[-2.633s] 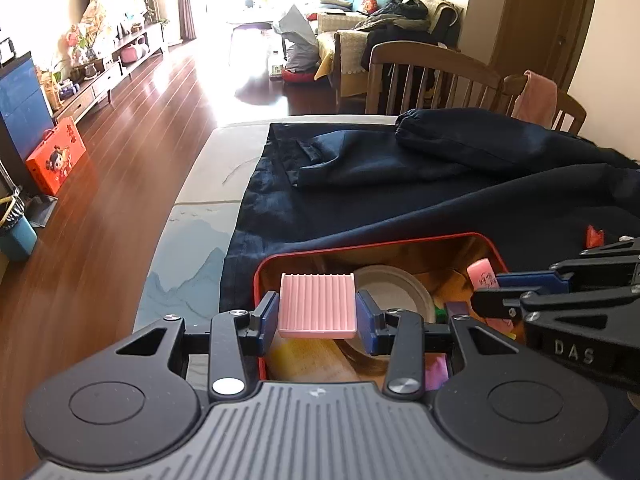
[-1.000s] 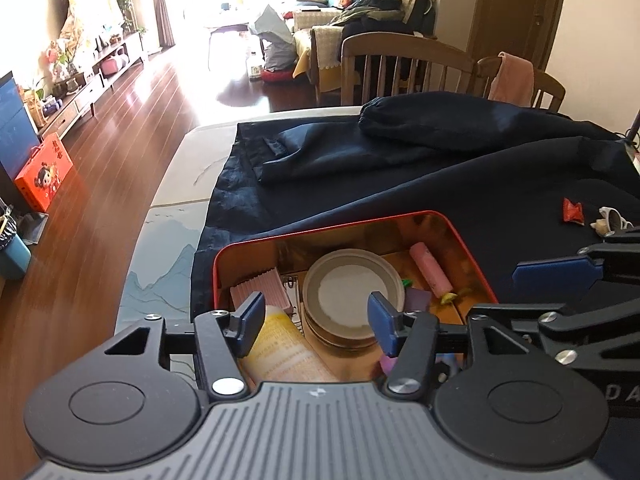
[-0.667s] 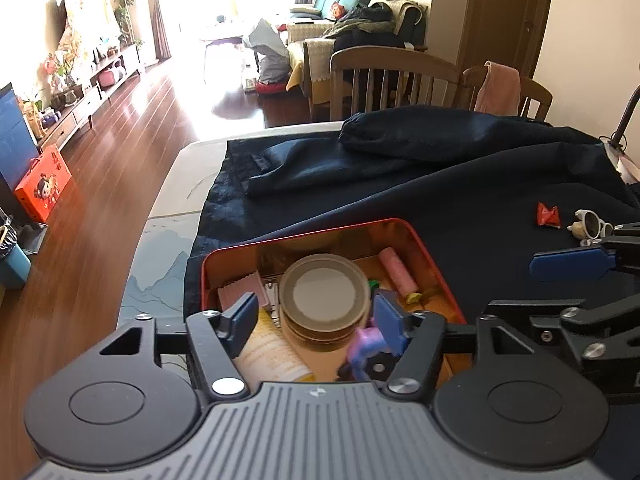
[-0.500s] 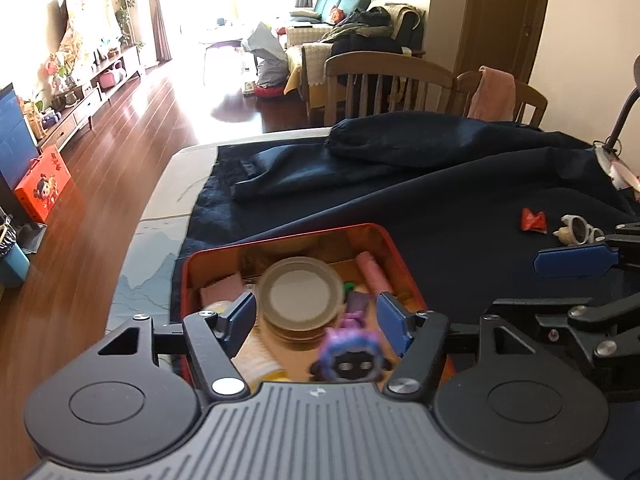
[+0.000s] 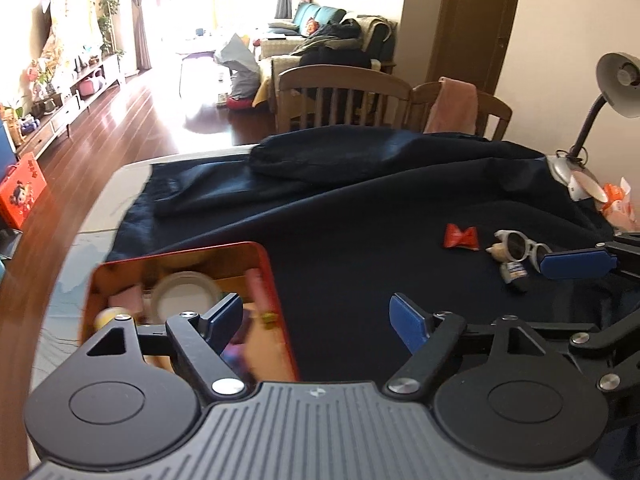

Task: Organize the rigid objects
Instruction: 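Withdraw both tools from the box toward the remaining objects, then lower the left tool around the red wrapped candy while the right tool approaches the sunglasses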

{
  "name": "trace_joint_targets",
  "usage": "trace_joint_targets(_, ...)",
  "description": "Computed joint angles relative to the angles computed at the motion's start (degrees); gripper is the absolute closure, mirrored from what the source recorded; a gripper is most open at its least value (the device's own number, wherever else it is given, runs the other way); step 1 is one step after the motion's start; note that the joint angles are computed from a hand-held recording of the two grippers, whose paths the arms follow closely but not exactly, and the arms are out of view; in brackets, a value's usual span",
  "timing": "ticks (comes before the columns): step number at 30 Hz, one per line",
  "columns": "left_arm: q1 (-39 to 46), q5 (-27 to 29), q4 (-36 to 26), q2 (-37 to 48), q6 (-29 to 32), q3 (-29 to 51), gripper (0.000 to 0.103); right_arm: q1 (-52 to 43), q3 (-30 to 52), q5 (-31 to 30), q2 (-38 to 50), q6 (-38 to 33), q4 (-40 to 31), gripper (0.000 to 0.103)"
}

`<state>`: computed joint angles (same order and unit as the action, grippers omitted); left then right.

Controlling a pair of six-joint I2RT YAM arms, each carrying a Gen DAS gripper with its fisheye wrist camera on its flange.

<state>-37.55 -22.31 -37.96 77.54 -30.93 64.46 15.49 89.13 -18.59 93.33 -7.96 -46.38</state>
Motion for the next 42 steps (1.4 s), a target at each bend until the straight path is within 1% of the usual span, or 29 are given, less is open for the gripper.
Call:
trace_joint_targets(2,-1.8,-0.79,0.23,2.29,-1.25,1.79,0.021,-2.73,-1.03,-1.29,-0.57,-1.89,0.05,0.003)
trace_joint_targets(4,-3.4,-1.28,0.53,4.77,-2.31,3.69,0.021,-5.53,-2.77,-2.88,-1.49,-3.93,0.6,0.001)
trace_joint_targets(7,-5.51,-2.25,0.96,8.98,-3.77,7.05,0.02,-10.02,-5.25,-5.36,-2.46,-7.53,1.48,0.0)
trace_joint_targets(10,-6.89,-2.35,1.43,13.35,-4.38,10.79,0.02,-14.22,-7.02,-6.24,-2.81,-11.0,2.44,0.0)
trace_joint_targets(16,-8.77,-2.67,1.11,22.85,-4.8,19.98,0.02,-19.95,-6.73,-6.97,-0.84,-13.69,3.2,0.0)
trace_joint_targets(18,-8.63,-1.84,0.4,26.14,-5.52,23.49,0.02,-21.28,-6.57,-7.04,0.04,-14.33,3.71,0.0)
trace_joint_targets(24,-7.47,0.72,0.25,34.04,-6.44,31.3,0.02,-23.65,-5.55,-7.16,3.42,-16.87,4.58,0.001)
trace_joint_targets(30,-5.71,2.26,-2.79,41.53,-8.29,39.88,0.02,-24.0,-4.37,-7.39,6.88,-18.5,5.4,0.003)
trace_joint_targets(36,-3.89,3.83,-8.34,48.74,-13.08,49.44,0.02,-23.53,-3.09,-6.63,10.32,-19.11,7.09,0.007)
trace_joint_targets(38,-3.14,4.86,-10.33,51.24,-15.42,52.87,0.02,-23.14,-2.26,-6.22,11.69,-18.96,7.46,0.009)
trace_joint_targets(42,-1.47,7.75,-12.14,55.41,-20.59,58.55,0.02,-22.6,-0.76,-5.69,14.1,-19.5,8.1,0.01)
